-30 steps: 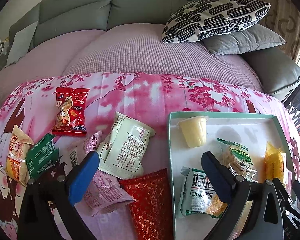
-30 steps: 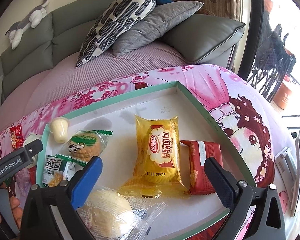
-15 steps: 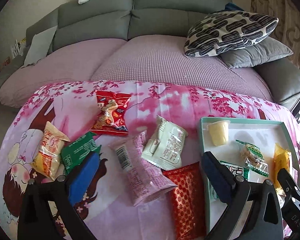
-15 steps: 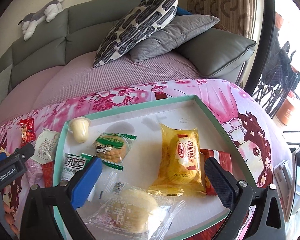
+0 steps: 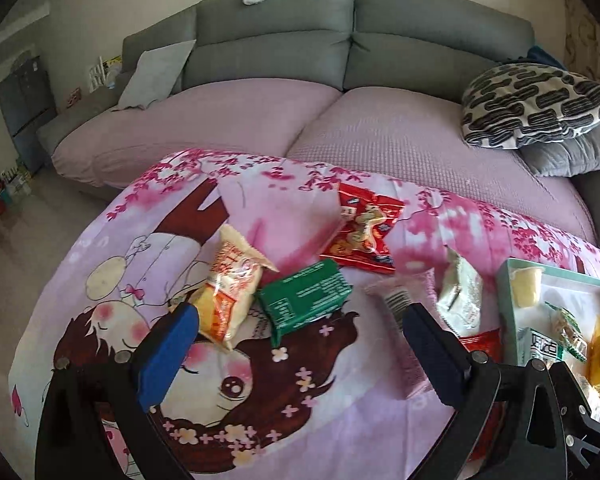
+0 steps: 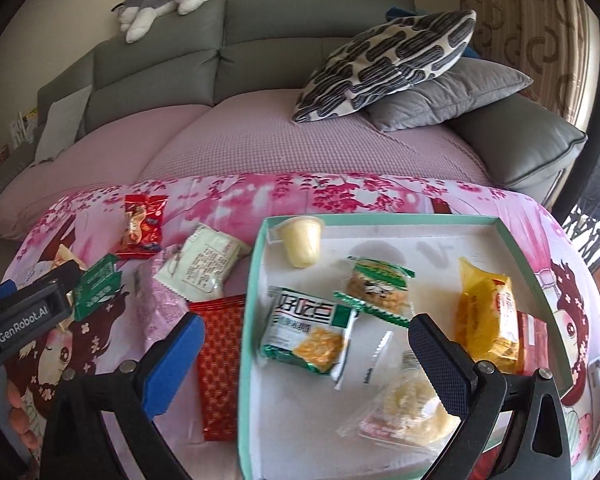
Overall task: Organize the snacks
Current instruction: 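Withdraw both tools from the tray back toward the snack pile, then grasp the pink barcode pack with the left tool while the right reaches the red patterned pack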
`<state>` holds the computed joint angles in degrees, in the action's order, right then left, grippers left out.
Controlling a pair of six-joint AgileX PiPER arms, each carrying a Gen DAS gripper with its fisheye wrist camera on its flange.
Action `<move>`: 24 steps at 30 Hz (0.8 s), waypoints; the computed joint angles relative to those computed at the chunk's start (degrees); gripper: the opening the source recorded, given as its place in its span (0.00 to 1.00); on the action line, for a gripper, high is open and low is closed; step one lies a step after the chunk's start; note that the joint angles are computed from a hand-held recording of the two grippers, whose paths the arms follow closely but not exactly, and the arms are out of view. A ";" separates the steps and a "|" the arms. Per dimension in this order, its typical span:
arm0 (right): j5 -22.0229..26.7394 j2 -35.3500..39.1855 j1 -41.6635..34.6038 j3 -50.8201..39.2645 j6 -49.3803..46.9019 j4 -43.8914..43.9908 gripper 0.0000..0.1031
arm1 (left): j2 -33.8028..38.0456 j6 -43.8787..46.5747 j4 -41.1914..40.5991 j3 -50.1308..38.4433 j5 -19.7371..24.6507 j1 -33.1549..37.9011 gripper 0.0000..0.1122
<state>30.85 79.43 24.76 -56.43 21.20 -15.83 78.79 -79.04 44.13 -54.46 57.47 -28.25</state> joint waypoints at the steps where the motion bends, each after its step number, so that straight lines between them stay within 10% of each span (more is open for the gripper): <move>1: 0.00 0.35 1.07 -0.08 0.71 -0.60 1.00 | -0.53 0.58 -0.80 0.65 0.02 0.96 0.91; 24: -1.24 5.24 13.53 -0.56 10.97 -6.06 1.00 | -10.46 19.35 -17.00 13.08 -16.65 22.83 0.91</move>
